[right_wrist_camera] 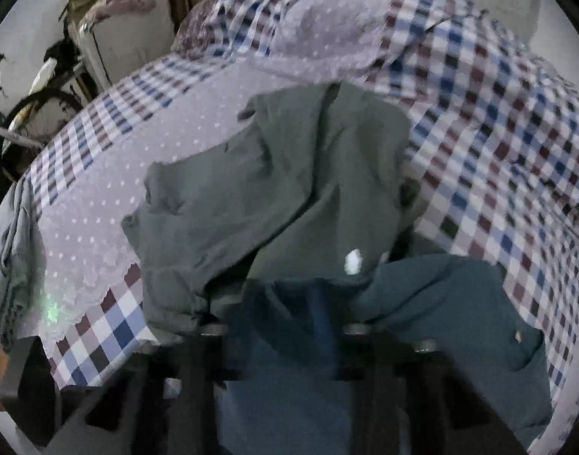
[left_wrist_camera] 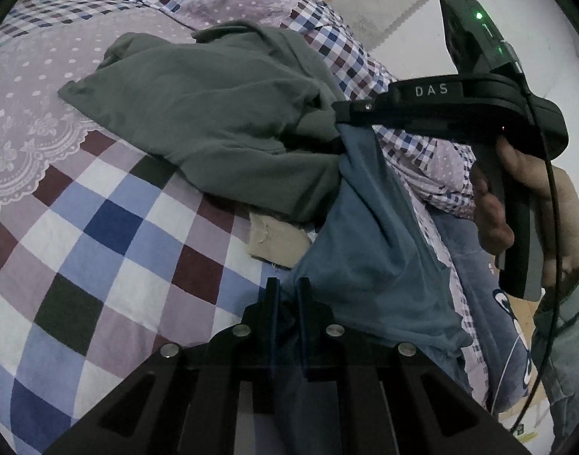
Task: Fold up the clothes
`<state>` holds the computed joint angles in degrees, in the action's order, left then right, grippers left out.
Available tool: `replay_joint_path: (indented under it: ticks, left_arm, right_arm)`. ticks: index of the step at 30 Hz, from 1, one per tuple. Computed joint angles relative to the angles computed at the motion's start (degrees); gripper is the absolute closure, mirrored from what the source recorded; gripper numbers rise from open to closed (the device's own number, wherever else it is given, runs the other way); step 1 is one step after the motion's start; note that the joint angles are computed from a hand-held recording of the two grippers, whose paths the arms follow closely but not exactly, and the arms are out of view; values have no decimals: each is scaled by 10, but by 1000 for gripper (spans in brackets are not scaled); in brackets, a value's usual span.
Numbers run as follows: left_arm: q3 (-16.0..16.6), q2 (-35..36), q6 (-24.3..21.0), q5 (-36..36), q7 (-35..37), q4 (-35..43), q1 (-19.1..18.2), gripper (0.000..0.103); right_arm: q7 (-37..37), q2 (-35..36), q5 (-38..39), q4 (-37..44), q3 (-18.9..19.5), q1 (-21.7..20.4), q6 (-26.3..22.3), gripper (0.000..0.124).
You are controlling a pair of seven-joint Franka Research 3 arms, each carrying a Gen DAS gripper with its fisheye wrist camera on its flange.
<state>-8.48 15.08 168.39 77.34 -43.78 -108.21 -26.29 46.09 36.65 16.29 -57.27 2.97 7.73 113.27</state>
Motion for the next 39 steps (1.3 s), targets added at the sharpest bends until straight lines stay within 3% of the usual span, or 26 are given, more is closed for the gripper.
replay_joint_path:
  ticks: [3, 4, 6, 8, 13, 16, 17, 21, 22, 25, 28, 31, 33, 35, 39]
  left_arm:
    - [4, -20, -44, 63, -71, -7, -14, 97]
    - [0, -26, -61, 81, -92, -10, -14, 97]
    - [-15, -15, -53, 41, -58, -7, 3, 97]
    - [-25, -1, -52, -36, 10, -1, 14, 97]
    - [-8, 6, -46, -50, 24, 4, 1, 96]
    - [6, 6, -29, -13, -13, 5, -6, 95]
    - [10, 7, -21, 7, -34, 6, -6, 95]
    - [7, 6, -17, 44, -70, 10, -3, 90]
    - [6, 8, -16, 51, -77, 13, -1, 89]
    - [5, 2, -18, 84, -112, 7, 2, 82]
    - [-11, -18, -38, 95, -122, -12, 6, 66]
    - [-27, -44, -57, 71, -79, -37, 8, 47]
    - [-41, -73, -86, 35, -34, -64, 6, 31]
    - [-57, -101, -133, 5, -7, -84, 1, 21]
    - [-88, -163, -183, -20, -14, -136, -3, 20]
  right_arm:
    - [-20, -24, -2, -40, 1, 4, 37, 124]
    - [-25, -41, 11, -64, 5, 1, 73, 124]
    - [-25, -57, 47, -80, 14, -9, 121, 124]
    - [-6, -48, 61, -61, 13, -10, 134, 124]
    - [46, -18, -29, -62, -22, 36, 178, 124]
    - [92, -20, -53, -81, -31, 45, 207, 122]
    - [95, -31, -47, -97, -26, 39, 222, 118]
    - [67, -113, 33, -197, 10, -6, 302, 57]
    - [40, -137, 78, -218, 25, -29, 314, 54]
    - [-41, -200, 206, -266, 39, -88, 307, 50]
    - [-103, -266, 320, -325, 14, -134, 273, 47]
    - [-157, -337, 401, -403, -38, -172, 221, 46]
    - [-196, -385, 430, -467, -78, -187, 201, 46]
    - [-223, -429, 442, -528, -117, -198, 199, 46]
    - [-241, -505, 446, -638, -190, -222, 195, 46]
